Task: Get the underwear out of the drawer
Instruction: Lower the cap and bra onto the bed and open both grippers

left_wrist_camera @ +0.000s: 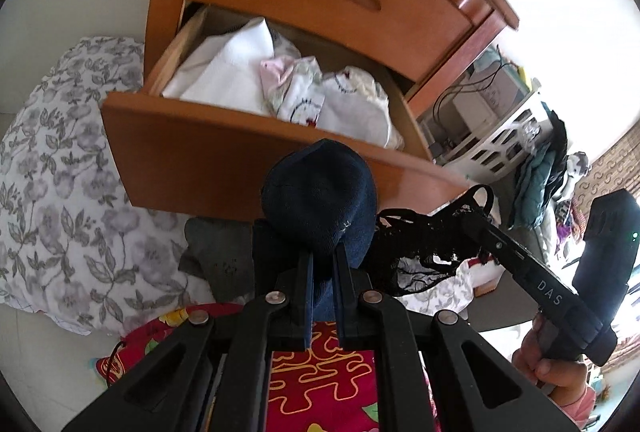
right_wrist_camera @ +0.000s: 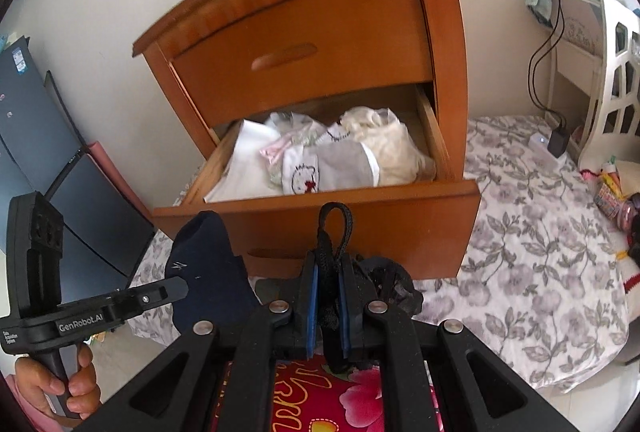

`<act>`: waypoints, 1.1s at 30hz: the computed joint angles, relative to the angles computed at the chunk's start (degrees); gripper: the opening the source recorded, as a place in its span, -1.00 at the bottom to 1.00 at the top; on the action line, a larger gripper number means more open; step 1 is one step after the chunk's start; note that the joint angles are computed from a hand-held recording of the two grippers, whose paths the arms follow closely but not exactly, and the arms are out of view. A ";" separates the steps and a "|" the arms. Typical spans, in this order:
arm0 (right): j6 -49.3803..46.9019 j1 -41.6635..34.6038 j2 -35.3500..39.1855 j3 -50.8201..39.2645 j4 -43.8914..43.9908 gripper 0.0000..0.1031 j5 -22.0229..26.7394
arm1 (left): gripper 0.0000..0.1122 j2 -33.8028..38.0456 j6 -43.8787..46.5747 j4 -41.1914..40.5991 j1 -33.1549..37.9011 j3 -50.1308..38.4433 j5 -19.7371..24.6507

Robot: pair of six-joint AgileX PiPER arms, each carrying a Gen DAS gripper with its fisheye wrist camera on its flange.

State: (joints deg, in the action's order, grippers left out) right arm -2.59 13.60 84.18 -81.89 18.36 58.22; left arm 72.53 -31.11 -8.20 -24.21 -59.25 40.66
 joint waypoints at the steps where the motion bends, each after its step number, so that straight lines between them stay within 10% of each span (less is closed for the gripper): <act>1: 0.12 0.10 0.41 0.18 -0.09 -0.81 0.06 | -0.85 0.64 -0.09 0.18 -0.05 -0.26 0.12; 22: 1.18 1.23 7.48 2.26 -1.71 -0.75 2.18 | -0.83 11.24 2.17 -0.36 2.79 -0.22 0.42; 28: 2.45 1.66 9.15 1.23 -3.33 -0.69 3.31 | -0.22 12.69 2.79 -1.71 3.42 -0.75 2.04; 33: 2.61 1.91 9.48 1.03 -3.60 -0.43 3.60 | -0.13 12.89 2.62 -1.22 3.25 -0.89 2.72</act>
State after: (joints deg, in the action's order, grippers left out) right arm 0.02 15.51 93.66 -80.85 14.77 61.82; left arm 85.42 -28.49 -9.42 -20.96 -60.14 43.39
